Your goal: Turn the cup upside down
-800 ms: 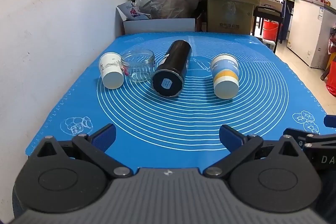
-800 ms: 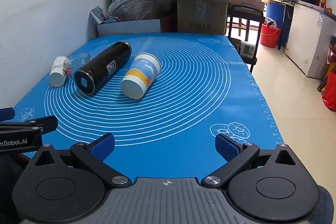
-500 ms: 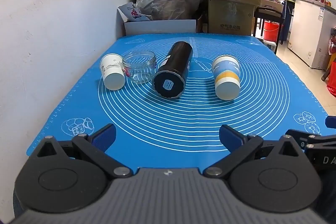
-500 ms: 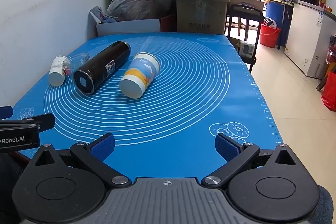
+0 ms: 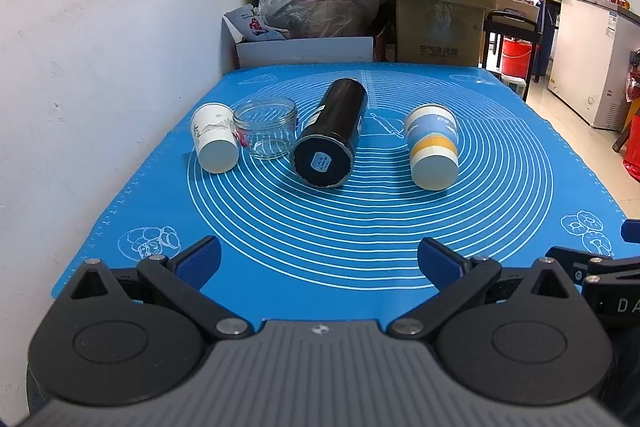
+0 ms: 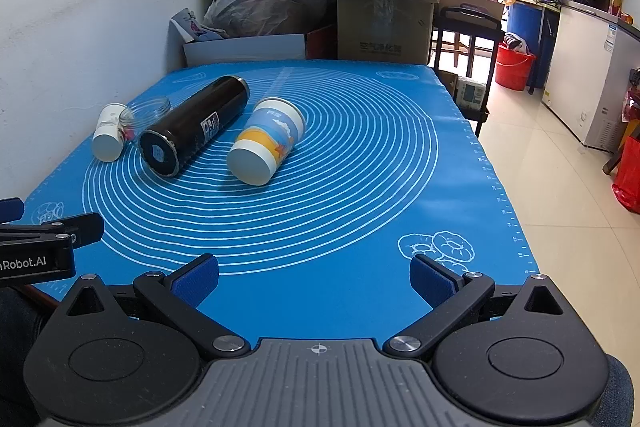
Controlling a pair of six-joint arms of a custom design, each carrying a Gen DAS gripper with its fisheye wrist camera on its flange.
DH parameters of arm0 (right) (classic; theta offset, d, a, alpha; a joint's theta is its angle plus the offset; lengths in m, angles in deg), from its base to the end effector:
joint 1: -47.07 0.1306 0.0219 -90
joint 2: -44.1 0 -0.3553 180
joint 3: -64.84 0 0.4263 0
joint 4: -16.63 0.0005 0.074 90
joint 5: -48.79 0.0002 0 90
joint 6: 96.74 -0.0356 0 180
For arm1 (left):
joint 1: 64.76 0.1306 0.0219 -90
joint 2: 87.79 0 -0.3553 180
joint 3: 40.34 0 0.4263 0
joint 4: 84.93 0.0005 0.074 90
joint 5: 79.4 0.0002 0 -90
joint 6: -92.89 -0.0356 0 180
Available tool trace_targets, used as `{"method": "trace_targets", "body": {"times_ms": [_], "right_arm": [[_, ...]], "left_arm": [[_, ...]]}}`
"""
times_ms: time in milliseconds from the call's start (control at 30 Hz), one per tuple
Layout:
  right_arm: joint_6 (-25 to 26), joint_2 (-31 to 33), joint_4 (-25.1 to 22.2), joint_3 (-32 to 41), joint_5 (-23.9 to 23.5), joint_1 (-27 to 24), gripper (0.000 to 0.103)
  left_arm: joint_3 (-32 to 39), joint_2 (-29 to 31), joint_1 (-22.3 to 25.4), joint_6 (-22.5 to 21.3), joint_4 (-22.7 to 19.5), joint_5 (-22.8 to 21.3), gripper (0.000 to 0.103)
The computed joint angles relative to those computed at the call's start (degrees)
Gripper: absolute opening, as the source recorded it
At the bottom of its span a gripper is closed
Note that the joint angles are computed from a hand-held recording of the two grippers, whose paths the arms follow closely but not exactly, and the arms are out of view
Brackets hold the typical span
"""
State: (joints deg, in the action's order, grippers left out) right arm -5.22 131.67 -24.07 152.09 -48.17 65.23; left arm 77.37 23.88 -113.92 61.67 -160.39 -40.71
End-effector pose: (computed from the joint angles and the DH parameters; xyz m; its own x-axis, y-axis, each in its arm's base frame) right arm 0.4886 0.1643 0.4113 -0.6129 -0.2287 -0.7563 -0.4126 0.9089 0.0595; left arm 0.4200 -0.4442 0.4155 -0.5683 -0.1600 -0.8071 -0.3714 0.9252 0.0781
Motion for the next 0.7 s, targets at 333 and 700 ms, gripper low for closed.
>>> {"method": "trace_targets", "body": {"times_ms": [333, 700], "right_arm": [[0.11, -0.07, -0.01, -0.15, -0.04, -0.19, 0.103], [0.14, -0.14, -0.04, -0.09, 0.0, -0.2, 0.103]], "left_arm": [[-0.04, -0.07, 0.02, 0.02, -0.15, -0.14, 0.103], [0.18, -0.01, -0.12, 0.02, -0.4, -0.55, 0.103]]}}
